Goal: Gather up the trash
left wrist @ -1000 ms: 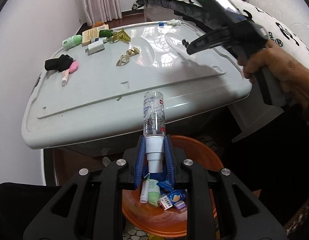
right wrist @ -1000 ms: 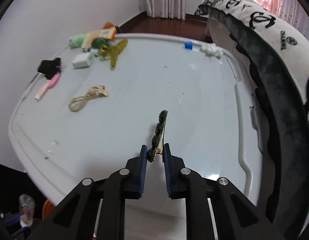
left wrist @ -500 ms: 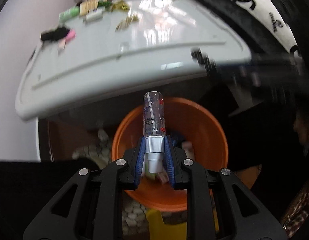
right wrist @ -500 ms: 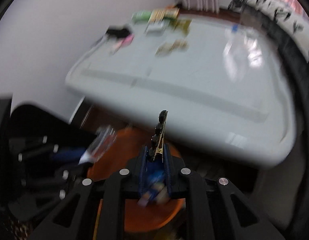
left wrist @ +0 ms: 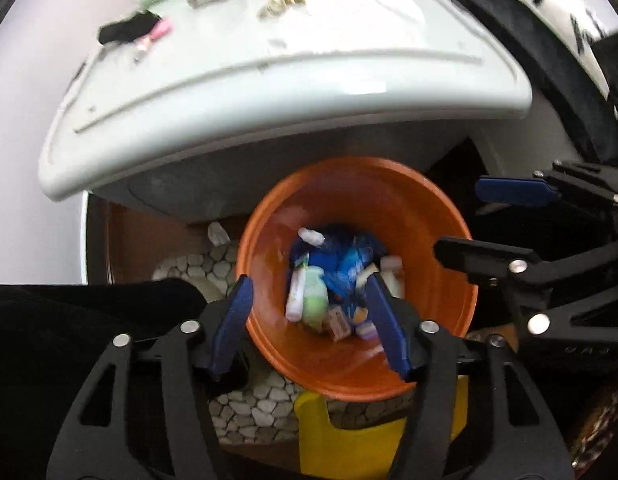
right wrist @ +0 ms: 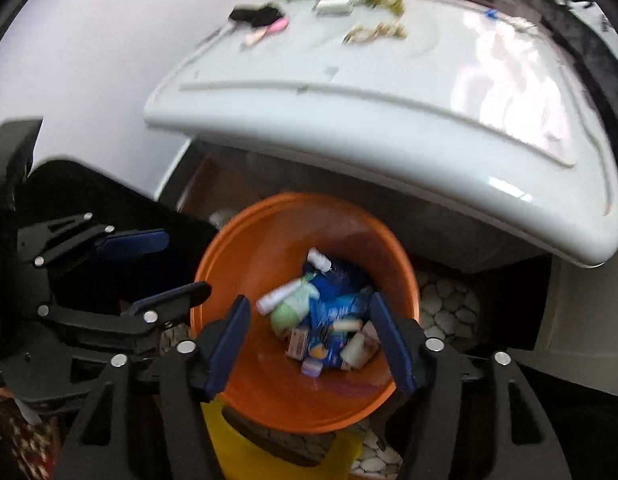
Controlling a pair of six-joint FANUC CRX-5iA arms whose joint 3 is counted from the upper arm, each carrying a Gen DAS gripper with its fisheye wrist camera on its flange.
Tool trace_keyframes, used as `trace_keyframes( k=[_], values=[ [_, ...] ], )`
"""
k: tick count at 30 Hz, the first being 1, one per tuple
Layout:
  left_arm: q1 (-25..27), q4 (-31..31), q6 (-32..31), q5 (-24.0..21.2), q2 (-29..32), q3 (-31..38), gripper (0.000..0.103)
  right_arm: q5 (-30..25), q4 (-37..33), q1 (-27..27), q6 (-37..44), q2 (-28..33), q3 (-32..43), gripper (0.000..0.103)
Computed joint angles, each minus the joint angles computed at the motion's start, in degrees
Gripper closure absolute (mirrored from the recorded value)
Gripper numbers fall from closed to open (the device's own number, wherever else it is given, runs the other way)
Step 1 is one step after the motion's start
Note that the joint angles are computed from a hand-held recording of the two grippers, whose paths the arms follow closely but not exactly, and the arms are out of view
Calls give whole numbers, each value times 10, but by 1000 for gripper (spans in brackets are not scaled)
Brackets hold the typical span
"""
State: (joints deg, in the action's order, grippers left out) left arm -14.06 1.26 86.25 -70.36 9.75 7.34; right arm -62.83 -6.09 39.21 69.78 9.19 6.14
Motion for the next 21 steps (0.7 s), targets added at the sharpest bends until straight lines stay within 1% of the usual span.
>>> trace_keyframes(
  k=[2,3,4,5,7,9,11,14,16,21],
  values=[
    [1,-15,15,15,-5,9,44,25,45,3,-31,-12,-16,36],
    [-1,-33,27,20,-4,23,44,37,72,5,-53,-18,-26,33],
    [-4,-50,38,24,-4,33,42,51,93,2,-72,-21,-32,33],
    [-8,-68,50,27,-2,45,39,71,119,-2,-102,-32,-46,33],
    [-15,-103,75,34,4,73,37,91,152,-12,-138,-43,-59,33],
    [-18,-122,91,38,11,94,37,105,197,-20,-175,-53,-70,31],
    [-16,-134,100,41,23,120,37,110,220,-27,-188,-52,-69,29],
    [-15,-145,110,42,28,138,37,116,237,-37,-196,-54,-66,27],
    [-11,-148,115,44,37,153,37,120,242,-39,-201,-51,-62,27],
    [-4,-147,131,48,42,165,37,121,243,-44,-199,-46,-58,26]
  ],
)
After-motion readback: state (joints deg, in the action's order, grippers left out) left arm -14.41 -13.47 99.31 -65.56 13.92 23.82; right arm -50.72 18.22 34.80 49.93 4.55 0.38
